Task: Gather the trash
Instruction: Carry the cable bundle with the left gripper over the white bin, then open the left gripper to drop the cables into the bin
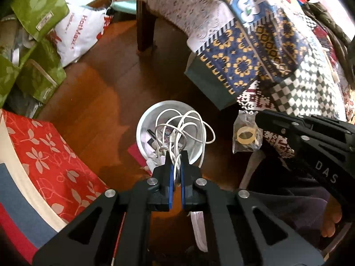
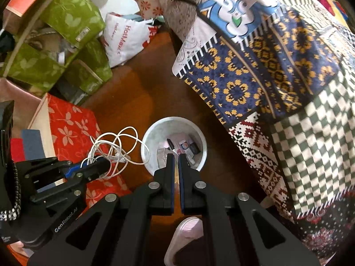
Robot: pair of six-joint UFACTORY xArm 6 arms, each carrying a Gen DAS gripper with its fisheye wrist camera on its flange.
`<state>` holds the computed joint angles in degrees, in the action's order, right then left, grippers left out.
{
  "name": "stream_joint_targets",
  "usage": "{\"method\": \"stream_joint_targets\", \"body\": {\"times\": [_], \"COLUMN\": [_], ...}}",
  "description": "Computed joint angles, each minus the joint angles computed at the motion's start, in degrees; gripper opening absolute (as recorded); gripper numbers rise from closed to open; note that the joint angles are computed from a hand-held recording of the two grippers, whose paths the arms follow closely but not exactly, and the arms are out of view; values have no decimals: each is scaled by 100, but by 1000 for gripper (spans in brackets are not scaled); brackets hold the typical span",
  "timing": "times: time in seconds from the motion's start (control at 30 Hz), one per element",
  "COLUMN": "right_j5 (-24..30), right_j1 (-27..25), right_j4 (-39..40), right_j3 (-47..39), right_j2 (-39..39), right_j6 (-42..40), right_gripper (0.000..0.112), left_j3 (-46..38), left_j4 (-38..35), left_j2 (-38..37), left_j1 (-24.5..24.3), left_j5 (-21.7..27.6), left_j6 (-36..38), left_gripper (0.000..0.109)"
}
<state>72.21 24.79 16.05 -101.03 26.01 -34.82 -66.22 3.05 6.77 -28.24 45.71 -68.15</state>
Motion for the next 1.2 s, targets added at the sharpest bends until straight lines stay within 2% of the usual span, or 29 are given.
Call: {"method": "stream_joint_targets", "body": {"times": [0.1,0.23,0.47,0.5,0.53,0.57,0.63,0.7,0.93,1.2], "right_j5": [65,454,587,683,825,935,967,880,710,332], "right_j1": [80,96,86,78,68,63,32,10,-122,-430], "right_j4": [-95,-1,249,268,249,237,292,318,352,633], "right_j3": [-247,-756,-933,-1020,-1180,-1289,-1330,-1253,-992,-516], "right_j2": [286,695,800,852,957,1027,1051,988,634,-123], "right_j6": [114,239,-18,8,58,106,143,168,-11,-484], "right_gripper": [3,3,4,7,9,16,28,34,34,34], "left_j3": [72,131,205,215,205,192,187,185,-97,-430], "left_j4": [-233,-519,-933,-944,-916,-852,-749,-740,54,918], "left_j2": [80,184,292,293,293,287,261,236,100,-292], "left_j1": [117,238,379,387,392,392,381,369,191,-131], "left_j5": [-142,-331,-635,-657,-633,-599,-598,-585,122,710], "left_j6": [128,314,507,515,498,449,384,411,-35,-638], "left_gripper": [3,3,5,7,13,22,30,30,30,30]}}
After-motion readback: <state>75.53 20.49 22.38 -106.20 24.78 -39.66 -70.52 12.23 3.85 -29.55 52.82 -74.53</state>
